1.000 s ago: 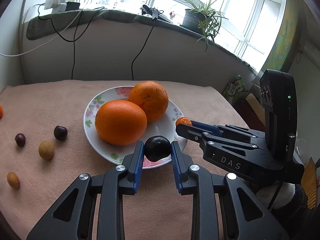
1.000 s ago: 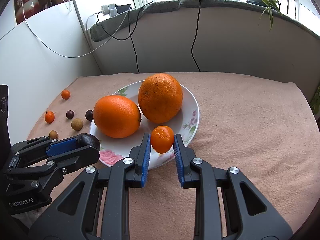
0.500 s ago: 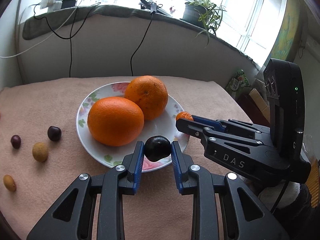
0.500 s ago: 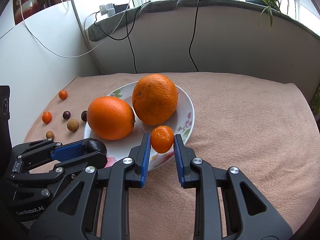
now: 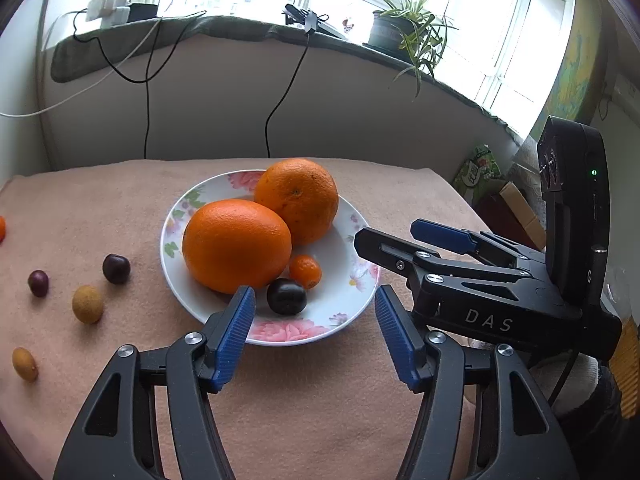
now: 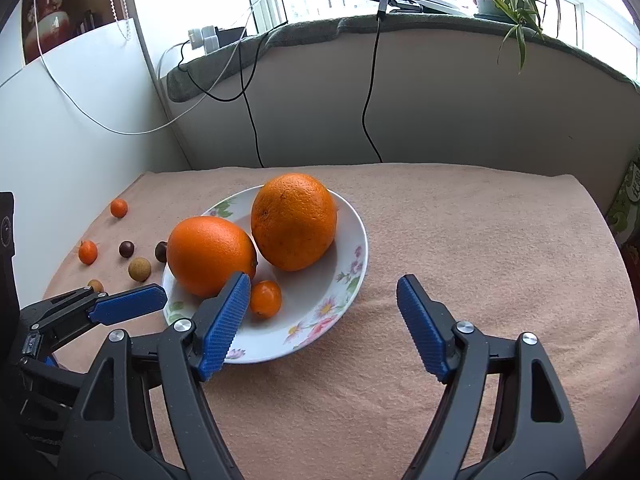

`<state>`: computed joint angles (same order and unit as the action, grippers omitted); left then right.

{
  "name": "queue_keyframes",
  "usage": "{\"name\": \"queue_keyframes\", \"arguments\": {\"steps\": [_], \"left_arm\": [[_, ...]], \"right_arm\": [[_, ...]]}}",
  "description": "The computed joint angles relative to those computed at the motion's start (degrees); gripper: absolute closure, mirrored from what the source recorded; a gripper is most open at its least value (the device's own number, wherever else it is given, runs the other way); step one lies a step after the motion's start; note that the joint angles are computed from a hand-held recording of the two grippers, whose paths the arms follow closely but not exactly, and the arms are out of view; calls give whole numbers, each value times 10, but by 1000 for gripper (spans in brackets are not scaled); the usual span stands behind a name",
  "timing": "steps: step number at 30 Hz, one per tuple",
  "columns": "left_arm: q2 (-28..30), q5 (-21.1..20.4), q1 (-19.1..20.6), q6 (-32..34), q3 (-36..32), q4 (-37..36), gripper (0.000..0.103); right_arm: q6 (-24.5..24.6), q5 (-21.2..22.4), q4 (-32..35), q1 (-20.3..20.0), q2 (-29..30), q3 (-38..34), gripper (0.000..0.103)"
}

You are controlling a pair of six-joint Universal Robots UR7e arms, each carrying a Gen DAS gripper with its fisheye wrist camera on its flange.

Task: Organize fruits
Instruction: 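Lower the plum onto the plate and open the left tool while the right tool releases the kumquat, then withdraw both tools from the plate toward the kiwis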

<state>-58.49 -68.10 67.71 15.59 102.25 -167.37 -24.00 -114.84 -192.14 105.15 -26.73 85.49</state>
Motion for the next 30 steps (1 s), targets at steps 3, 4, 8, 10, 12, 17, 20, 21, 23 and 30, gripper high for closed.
{"name": "queue_keyframes", "arguments": {"steps": [3,4,8,10,12,17,20,21,23,30], "left_arm": [[1,18,-4,6,4,-13,28],[2,22,-4,6,4,-15,26],[3,37,-5,8,5,-18,26],[2,42,-5,6,5,-19,26],[0,47,-4,1,6,-17,26],[-7,53,0,-2,10,-23,26],[-14,55,3,-2,13,-28,26],[-16,57,3,-2,15,-31,26],[-20,64,4,-1,18,-38,26],[-42,93,15,-17,34,-62,26]], "right_arm": [[3,3,-4,0,-1,1,14],[3,3,-5,1,-2,2,14],[2,0,-9,4,-2,3,13],[2,1,-9,6,-2,2,13],[3,3,-9,7,-2,1,11],[5,18,-11,11,-5,4,7],[5,28,-4,14,-5,3,7],[2,33,-1,16,-4,2,7],[-7,38,2,20,-2,-1,7],[-32,50,25,35,14,-22,7]]}}
